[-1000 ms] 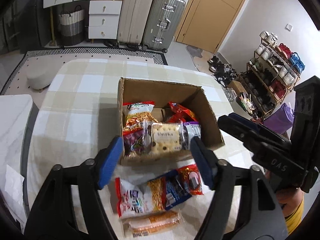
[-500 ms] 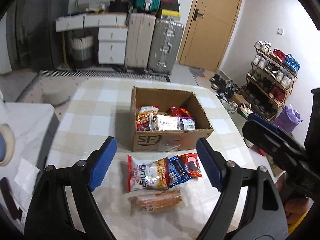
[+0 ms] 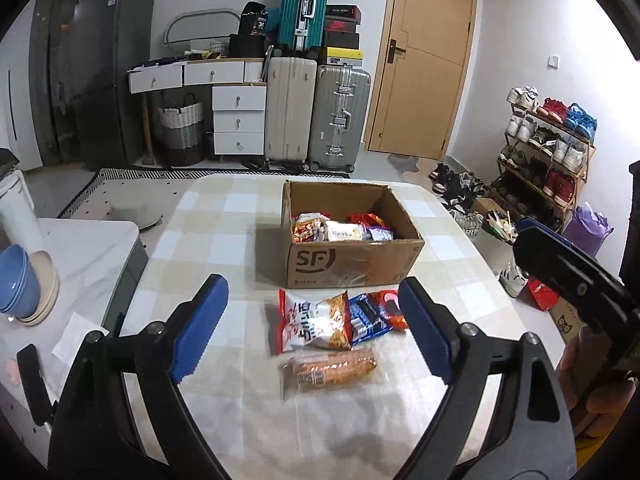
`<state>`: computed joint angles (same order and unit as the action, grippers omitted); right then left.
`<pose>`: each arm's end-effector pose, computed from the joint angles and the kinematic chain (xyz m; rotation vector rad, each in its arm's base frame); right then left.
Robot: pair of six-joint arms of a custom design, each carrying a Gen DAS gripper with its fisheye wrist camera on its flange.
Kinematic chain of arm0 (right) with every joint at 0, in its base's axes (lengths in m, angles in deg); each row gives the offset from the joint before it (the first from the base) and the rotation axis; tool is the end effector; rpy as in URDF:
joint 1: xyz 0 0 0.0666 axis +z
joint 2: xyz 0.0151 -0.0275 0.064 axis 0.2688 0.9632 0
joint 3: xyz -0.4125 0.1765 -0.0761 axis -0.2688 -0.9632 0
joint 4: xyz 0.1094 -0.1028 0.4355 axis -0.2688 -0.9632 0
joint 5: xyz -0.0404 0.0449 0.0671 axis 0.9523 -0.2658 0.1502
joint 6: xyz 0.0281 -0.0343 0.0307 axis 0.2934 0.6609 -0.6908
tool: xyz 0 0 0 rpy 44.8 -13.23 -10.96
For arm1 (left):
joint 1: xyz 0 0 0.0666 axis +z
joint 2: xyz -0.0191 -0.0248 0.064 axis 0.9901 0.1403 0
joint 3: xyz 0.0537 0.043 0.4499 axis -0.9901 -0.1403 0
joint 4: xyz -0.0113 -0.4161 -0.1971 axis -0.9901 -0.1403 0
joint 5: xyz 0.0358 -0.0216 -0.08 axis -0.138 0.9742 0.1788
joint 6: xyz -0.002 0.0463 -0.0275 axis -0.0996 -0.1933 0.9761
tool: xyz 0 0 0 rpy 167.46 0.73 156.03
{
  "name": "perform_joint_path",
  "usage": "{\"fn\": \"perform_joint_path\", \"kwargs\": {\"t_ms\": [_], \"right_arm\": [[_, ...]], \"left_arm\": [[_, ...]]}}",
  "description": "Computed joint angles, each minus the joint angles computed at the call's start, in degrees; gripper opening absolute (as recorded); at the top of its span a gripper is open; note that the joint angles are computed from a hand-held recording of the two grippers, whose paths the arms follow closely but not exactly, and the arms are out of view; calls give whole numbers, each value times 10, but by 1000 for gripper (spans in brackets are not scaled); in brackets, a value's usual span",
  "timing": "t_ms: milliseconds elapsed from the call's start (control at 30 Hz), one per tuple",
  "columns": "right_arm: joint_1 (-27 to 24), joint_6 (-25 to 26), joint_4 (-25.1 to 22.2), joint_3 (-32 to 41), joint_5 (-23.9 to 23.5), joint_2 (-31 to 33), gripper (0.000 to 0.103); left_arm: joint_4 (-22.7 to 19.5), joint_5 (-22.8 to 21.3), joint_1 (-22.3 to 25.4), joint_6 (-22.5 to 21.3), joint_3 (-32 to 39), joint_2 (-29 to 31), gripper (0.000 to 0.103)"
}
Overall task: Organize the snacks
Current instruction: 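Move both tools back toward the remaining snacks on the table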
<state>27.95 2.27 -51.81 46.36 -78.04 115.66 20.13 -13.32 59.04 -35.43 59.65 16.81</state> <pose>0.6764 0.1672 0.5540 -0.5122 1.9036 0.7418 0.5930 -0.2372 0.6407 -0.2014 2.1660 -0.0592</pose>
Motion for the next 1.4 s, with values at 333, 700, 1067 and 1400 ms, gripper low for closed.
{"fn": "perform_joint_path", "kwargs": {"t_ms": [333, 700, 1067, 1400], "right_arm": [[-9, -31, -4, -37, -9, -3, 99], [-13, -27, -12, -58, 6, 7, 99], [-23, -41, -27, -61, 1, 29, 99], [-32, -52, -40, -56, -9, 56, 99]], "left_arm": [[6, -34, -12, -1, -48, -26, 86], [8, 13, 1, 16, -81, -21, 92], [-18, 86, 15, 17, -81, 23, 102], [-52, 138, 20, 10, -40, 95, 102]]}}
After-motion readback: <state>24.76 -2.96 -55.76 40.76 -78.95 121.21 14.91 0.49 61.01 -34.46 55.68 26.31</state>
